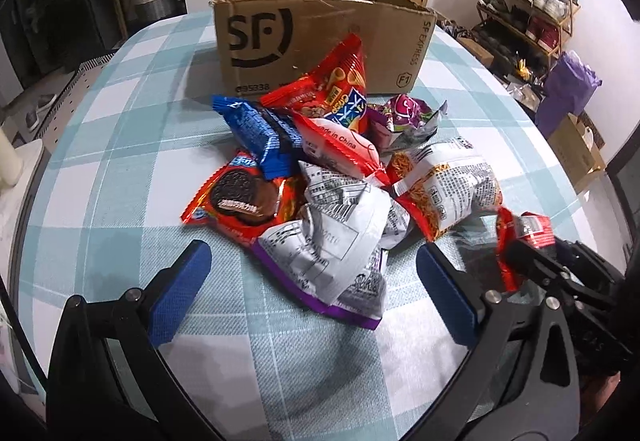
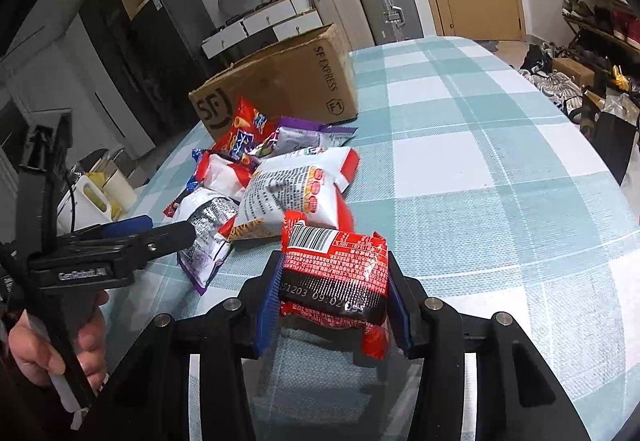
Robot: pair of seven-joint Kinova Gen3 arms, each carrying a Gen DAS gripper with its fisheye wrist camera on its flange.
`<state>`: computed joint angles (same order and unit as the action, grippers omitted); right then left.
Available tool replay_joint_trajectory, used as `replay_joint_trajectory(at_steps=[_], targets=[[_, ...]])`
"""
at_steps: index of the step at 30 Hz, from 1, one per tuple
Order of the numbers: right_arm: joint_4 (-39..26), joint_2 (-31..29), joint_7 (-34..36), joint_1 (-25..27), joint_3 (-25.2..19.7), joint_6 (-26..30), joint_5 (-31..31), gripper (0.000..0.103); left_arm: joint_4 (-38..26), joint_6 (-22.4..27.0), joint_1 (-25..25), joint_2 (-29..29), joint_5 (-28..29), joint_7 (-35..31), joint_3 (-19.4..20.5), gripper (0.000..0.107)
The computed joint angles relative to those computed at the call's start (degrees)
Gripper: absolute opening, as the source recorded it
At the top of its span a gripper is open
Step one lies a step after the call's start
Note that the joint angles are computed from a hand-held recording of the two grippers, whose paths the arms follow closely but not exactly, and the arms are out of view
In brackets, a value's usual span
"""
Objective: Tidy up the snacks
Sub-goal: 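Grasp the silver-and-purple snack bag with the left gripper while the right gripper holds the red packet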
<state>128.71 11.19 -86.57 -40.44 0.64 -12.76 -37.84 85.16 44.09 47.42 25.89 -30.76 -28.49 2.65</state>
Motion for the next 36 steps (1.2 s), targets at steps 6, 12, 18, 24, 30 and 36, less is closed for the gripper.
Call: replay_joint_trajectory(at_steps=[6,12,18,24,30,36], targets=[[1.4,-0.7,-3.1,2.9,-2.4,-1.6,3.3,0.047,-3.0,3.8,2.2,2.4,-2.6,0.5,-1.2,0.101],[2.0,-0.6,-4.2,4.2,-3.5,-2.7,5.1,0.047,-4.9,5.4,1.1,3.9,-1.0,-2.4,0.1,0.075],[2.5,-0.9,-5.0,4.8,-3.9,-3.3,5.6,0.047,-3.2,2.4,1.1,3.7,0.0,-4.2,-0.2,0.058],[2.6,-1.4,-4.3,4.5,-3.8,-3.4,4.7,0.047,0.7,-4.2,-2.2,1.3,4.5,-8.3,1.3,0.034],[2.7,-2.4,-1.0,3.3,-3.3,-3.6,0.9,0.047,3.6,-6.4,-2.4,-0.6,6.3,-8.8,0.8,0.033],[2.4,-3.1,4.1,2.4,-3.7,-3.8,-4.2,0.047,6.6,-8.7,-2.5,-2.6,6.1,-8.5,0.8,0.033]])
